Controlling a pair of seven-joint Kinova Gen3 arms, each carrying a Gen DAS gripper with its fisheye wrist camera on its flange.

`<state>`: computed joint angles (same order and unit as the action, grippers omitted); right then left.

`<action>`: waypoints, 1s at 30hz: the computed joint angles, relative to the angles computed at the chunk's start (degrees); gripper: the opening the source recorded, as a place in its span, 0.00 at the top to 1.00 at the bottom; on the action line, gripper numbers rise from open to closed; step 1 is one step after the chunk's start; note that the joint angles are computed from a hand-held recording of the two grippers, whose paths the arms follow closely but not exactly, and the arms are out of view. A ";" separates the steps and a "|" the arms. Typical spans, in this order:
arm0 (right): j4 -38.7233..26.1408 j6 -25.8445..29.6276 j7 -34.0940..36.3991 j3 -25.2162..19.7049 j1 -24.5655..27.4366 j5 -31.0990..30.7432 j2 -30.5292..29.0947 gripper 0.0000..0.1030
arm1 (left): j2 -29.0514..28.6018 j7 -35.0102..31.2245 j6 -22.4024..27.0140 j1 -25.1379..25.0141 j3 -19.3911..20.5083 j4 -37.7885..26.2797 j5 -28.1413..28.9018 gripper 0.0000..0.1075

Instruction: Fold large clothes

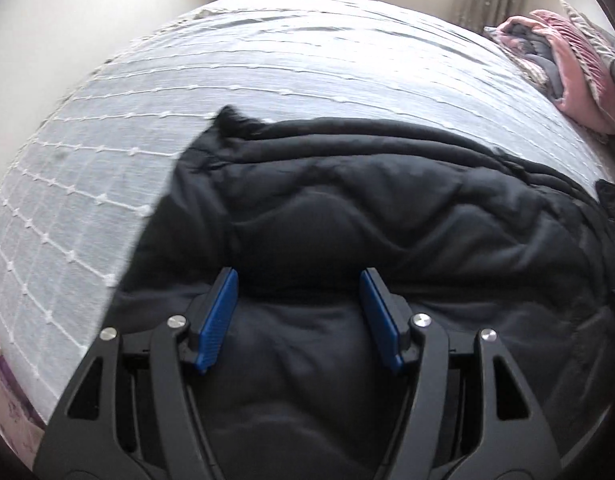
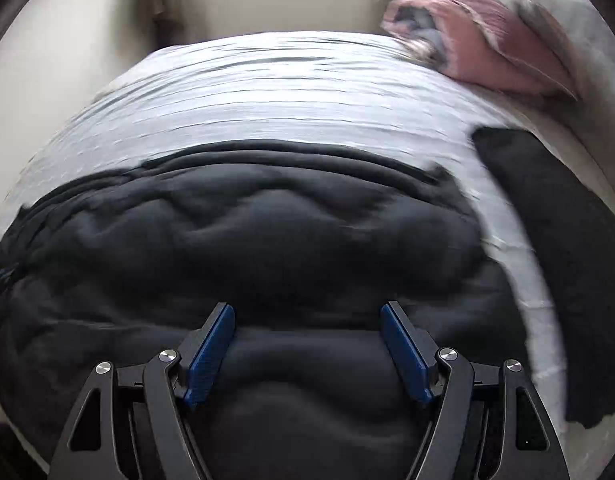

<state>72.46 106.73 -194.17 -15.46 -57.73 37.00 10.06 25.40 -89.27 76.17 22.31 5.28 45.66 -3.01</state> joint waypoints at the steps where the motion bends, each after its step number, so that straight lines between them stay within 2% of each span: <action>1: 2.65 0.01 -2.33 1.00 -0.28 -2.01 -2.26 0.26 | 0.04 0.06 0.03 -0.58 -0.08 0.19 0.36 0.39; 3: 7.96 -2.77 -6.98 -0.16 1.75 -4.24 -6.29 0.26 | 0.22 0.33 0.12 -1.33 -0.13 0.37 0.93 0.39; 6: 14.85 -8.83 -10.74 -6.51 9.04 -4.54 -10.34 0.24 | 0.60 0.11 0.18 -1.54 -0.08 0.21 0.87 0.37; 8: 15.08 -8.85 -9.05 -10.03 13.43 -4.89 -9.33 0.22 | 0.61 0.02 0.36 -1.66 -0.06 0.13 1.03 0.37; 10: 12.11 -5.14 -8.06 -10.99 14.09 -4.79 -7.61 0.22 | 1.27 0.04 1.69 -2.68 0.26 -1.44 2.37 0.37; 14: 4.50 4.18 -9.62 -6.71 5.30 -1.98 -2.84 0.22 | 0.29 -0.06 4.23 -5.62 0.62 -3.19 5.61 0.37; 17: -1.73 8.64 -8.96 -8.62 -0.39 4.88 1.61 0.22 | -4.72 -3.01 0.07 -9.39 2.18 2.87 9.97 0.37; 19: -4.18 7.05 -8.67 -11.20 -2.43 9.02 3.73 0.22 | -9.11 -6.95 -1.60 -12.53 3.96 8.18 13.96 0.37; 22: -5.69 0.70 -5.59 -11.30 -6.36 13.50 6.08 0.22 | -14.83 -11.64 -3.18 -11.89 1.84 16.14 18.12 0.37; 23: -6.70 -0.42 -3.75 -11.71 -6.61 14.27 7.29 0.22 | -16.40 -13.51 -3.36 -11.93 2.33 18.80 19.05 0.37; 25: -10.81 -1.53 0.59 -11.65 -6.90 13.98 10.30 0.22 | -18.87 -16.01 -5.80 -12.52 5.02 24.11 18.17 0.37; 26: -13.25 -0.89 2.92 -11.12 -7.38 13.18 12.27 0.22 | -19.46 -16.42 -7.42 -11.29 5.11 25.84 16.33 0.37; 28: -16.49 2.77 6.40 -9.76 -8.33 12.30 15.39 0.22 | -19.53 -14.43 -9.54 -7.53 3.44 27.32 11.67 0.37; 30: -16.27 4.81 6.25 -8.11 -8.23 9.78 15.40 0.22 | -18.54 -10.44 -9.27 -7.62 2.78 26.59 9.81 0.37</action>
